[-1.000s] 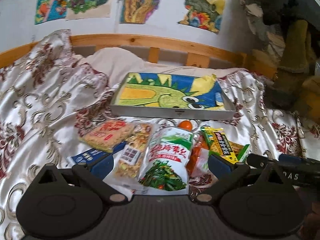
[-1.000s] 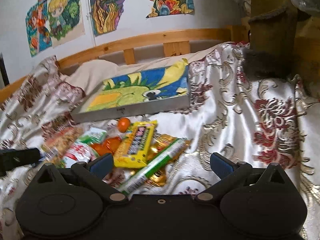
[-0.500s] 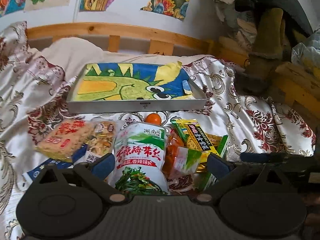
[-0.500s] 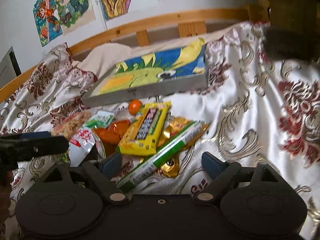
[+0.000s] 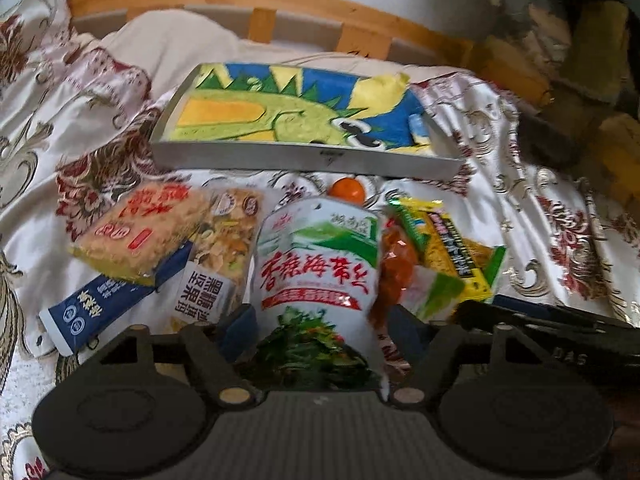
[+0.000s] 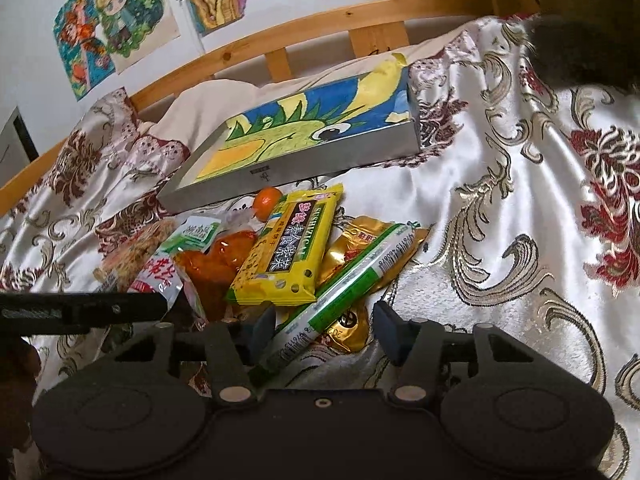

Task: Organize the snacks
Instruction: 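Move left tool to the white-green seaweed bag while right tool approaches the green tube snack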

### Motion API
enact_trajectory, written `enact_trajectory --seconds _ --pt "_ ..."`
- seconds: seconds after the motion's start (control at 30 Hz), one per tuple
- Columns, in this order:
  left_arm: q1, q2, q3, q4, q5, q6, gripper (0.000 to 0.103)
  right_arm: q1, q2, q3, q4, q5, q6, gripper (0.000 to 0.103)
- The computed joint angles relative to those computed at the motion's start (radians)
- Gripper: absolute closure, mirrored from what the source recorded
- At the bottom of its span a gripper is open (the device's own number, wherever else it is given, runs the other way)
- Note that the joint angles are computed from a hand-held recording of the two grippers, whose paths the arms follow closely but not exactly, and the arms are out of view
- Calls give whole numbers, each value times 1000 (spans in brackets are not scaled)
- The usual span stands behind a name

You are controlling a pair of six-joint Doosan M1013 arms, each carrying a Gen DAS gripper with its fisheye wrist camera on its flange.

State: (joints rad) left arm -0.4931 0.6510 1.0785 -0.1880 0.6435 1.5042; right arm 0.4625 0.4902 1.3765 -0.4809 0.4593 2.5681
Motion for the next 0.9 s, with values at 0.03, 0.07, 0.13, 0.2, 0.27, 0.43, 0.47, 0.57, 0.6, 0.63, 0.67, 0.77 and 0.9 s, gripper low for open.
enact_trajectory --seconds 0.03,0.07,0.13,0.2,0.27,0.43,0.47,0.57,0.6,0.63,0.67,0.77,0.9 --pt "0 3 -5 4 9 -9 28 -1 1 -1 5 -1 0 46" --pt "1 5 -10 8 16 -17 28 -2 2 -2 10 -1 -1 46" --pt "-1 9 -18 24 30 -35 28 -3 3 -2 17 -2 4 46" --pt "-1 13 -23 26 38 -41 28 -2 2 -2 12 -3 19 47" --pt "-2 12 -19 30 34 -44 28 1 1 -4 -1 6 32 49" --pt "-8 13 -21 53 36 -36 25 21 3 -26 -40 82 34 49" --pt "-9 14 -23 55 38 -33 24 23 4 -30 -32 92 24 49" --pt "-13 17 -26 75 41 -32 23 24 1 -35 -1 99 -2 49" --pt "-15 18 -27 88 42 -36 23 23 -1 -33 10 91 -6 49" --pt "-16 19 -28 99 42 -39 23 21 -3 -32 35 82 -20 49" --pt "-18 21 -31 121 46 -54 22 18 -4 -31 56 75 -32 49" --pt "-24 23 -33 170 50 -81 23 12 -1 -33 118 67 -69 55" --pt "-26 22 -31 180 47 -90 29 4 3 -25 142 41 -43 63"
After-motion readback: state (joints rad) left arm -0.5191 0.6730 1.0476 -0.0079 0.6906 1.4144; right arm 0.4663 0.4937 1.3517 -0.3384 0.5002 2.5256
